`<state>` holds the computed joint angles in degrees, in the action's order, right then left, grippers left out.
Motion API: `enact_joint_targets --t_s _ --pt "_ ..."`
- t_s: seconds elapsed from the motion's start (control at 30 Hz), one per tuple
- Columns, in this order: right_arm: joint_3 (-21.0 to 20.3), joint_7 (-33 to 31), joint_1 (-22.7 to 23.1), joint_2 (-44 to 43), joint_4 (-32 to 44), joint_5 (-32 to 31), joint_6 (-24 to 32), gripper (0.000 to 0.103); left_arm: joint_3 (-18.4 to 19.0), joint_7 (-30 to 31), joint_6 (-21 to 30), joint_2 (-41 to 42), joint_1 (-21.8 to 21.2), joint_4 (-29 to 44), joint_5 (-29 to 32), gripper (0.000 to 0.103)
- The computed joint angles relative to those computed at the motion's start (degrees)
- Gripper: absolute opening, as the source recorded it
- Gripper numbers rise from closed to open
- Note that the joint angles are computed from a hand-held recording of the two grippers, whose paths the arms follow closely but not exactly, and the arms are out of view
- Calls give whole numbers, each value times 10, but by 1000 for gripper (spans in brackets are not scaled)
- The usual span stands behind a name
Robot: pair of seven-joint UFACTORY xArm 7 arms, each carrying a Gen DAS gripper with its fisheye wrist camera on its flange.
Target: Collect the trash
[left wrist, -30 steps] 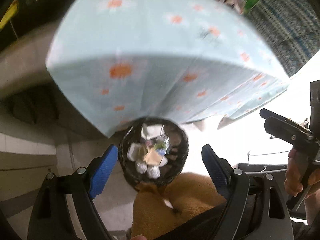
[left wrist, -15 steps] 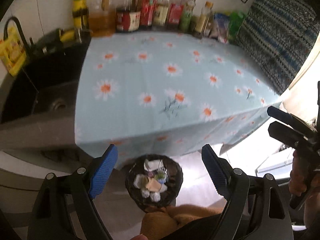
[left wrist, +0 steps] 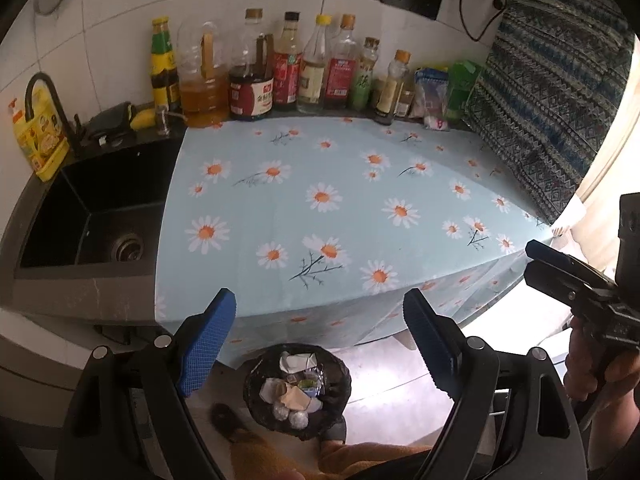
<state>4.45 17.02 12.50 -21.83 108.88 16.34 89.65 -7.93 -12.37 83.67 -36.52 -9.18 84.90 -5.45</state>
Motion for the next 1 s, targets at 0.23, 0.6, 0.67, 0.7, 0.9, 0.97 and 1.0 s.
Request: enact_joint_targets --t_s 0.23,0.6,0.67,0.7,0.9,0.97,1.0 --pt "8 4 -7 13 27 -23 9 95 8 10 0 10 -3 18 -5 83" --pt "10 11 -11 25 57 -38 34 95 16 27 -14 12 -7 20 -18 83" --pt "14 13 -12 27 60 -41 36 95 20 26 -10 11 -8 18 -24 83" --pt "14 14 -11 29 65 -41 38 95 22 26 -8 10 -8 17 -27 84" --pt "20 2 -6 38 82 -44 39 98 21 27 -4 4 -1 13 -20 84" --pt "25 0 -5 44 93 -51 44 98 22 23 -2 1 -1 12 -22 90" --pt "28 3 -5 48 100 -56 51 98 22 23 -2 -1 0 12 -23 92"
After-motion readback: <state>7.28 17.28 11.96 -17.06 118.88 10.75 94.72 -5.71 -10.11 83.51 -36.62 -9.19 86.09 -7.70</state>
